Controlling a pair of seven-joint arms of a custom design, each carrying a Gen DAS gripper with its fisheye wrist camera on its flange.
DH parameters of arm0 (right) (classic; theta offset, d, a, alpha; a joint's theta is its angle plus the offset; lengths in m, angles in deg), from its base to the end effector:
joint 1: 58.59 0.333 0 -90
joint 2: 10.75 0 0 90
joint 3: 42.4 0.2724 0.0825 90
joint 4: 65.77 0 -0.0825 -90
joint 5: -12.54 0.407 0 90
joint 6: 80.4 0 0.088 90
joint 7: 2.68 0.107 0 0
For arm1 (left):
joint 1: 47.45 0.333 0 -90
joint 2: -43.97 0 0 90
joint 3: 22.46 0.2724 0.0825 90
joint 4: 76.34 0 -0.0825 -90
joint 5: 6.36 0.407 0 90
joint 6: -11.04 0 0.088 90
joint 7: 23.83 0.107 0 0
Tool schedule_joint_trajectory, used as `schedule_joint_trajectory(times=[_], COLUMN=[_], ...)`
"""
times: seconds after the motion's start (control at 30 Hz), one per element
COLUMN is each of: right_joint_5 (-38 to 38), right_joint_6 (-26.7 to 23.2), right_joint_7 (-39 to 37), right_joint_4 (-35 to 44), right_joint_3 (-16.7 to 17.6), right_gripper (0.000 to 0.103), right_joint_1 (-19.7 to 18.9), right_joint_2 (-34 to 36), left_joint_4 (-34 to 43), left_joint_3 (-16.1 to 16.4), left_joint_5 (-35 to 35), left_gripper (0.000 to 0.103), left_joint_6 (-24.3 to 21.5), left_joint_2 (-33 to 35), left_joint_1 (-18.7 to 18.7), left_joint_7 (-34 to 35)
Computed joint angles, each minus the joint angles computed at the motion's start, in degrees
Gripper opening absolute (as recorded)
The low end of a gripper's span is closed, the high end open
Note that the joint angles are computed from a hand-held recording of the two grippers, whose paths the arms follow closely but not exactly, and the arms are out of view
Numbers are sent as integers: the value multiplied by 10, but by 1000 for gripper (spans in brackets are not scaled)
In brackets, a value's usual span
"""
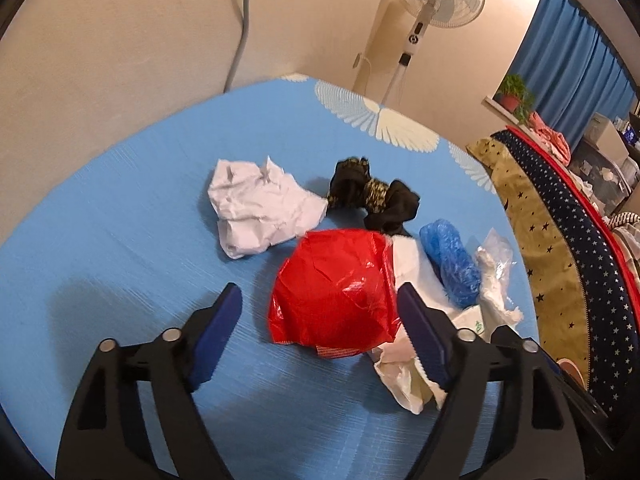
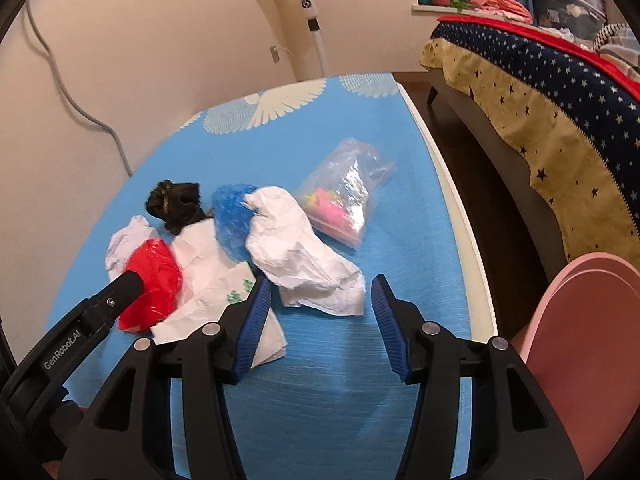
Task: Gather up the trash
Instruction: 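Grasp the red plastic bag with the left tool while the right tool grasps a white crumpled tissue, then carry the red bag and white tissue in both tools over the pink bin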
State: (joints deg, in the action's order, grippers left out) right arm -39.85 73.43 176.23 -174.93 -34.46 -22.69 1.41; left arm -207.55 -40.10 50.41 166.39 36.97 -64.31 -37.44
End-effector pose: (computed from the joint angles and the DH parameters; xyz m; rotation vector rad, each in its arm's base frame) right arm 0.4567 0.4684 0.3893 -1.6299 1.7616 -0.4493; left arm 0.4391 -0.3388 0.3893 -2.1290 1.4354 -0.9444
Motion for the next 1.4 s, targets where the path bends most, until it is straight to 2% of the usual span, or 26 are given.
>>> schedule_joint_trajectory(times=[0.2, 0.5, 0.63, 0.67, 0.77, 0.83, 0.87, 1.0, 1.4], right_joint_5=[33, 57, 58, 58, 56, 52, 55, 30, -38], right_joint_6=[11, 4, -7, -8, -13, -10, -1, 16, 11], right_joint_7=[-17, -40, -44, -45, -46, -42, -42, -14, 57], right_joint_4=[2, 18, 20, 20, 20, 15, 10, -4, -51], right_joint_3=[0, -4, -5, -5, -5, -6, -5, -8, 11], right_gripper=[53, 52, 41, 40, 26, 7, 7, 4, 2], right_joint_1=[-9, -5, -3, -3, -1, -1, -3, -1, -7], right_joint_2=[12, 25, 25, 25, 24, 20, 18, 1, -68], left_joint_4=[7, 12, 15, 15, 19, 20, 17, 14, -12], left_joint_3=[9, 10, 10, 11, 12, 11, 10, 6, -15], left_joint_5=[-41, -57, -62, -62, -61, -60, -56, -46, 15], left_gripper=[79, 79, 78, 74, 63, 61, 54, 51, 48], left_joint_6=[19, 7, 3, 5, 19, 14, 12, 2, -8], left_joint_2=[18, 21, 23, 24, 28, 27, 24, 14, -51], left_joint_1=[0, -4, -4, -4, -4, -6, -5, -6, 1], left_joint_7=[35, 62, 73, 75, 80, 82, 78, 71, 27])
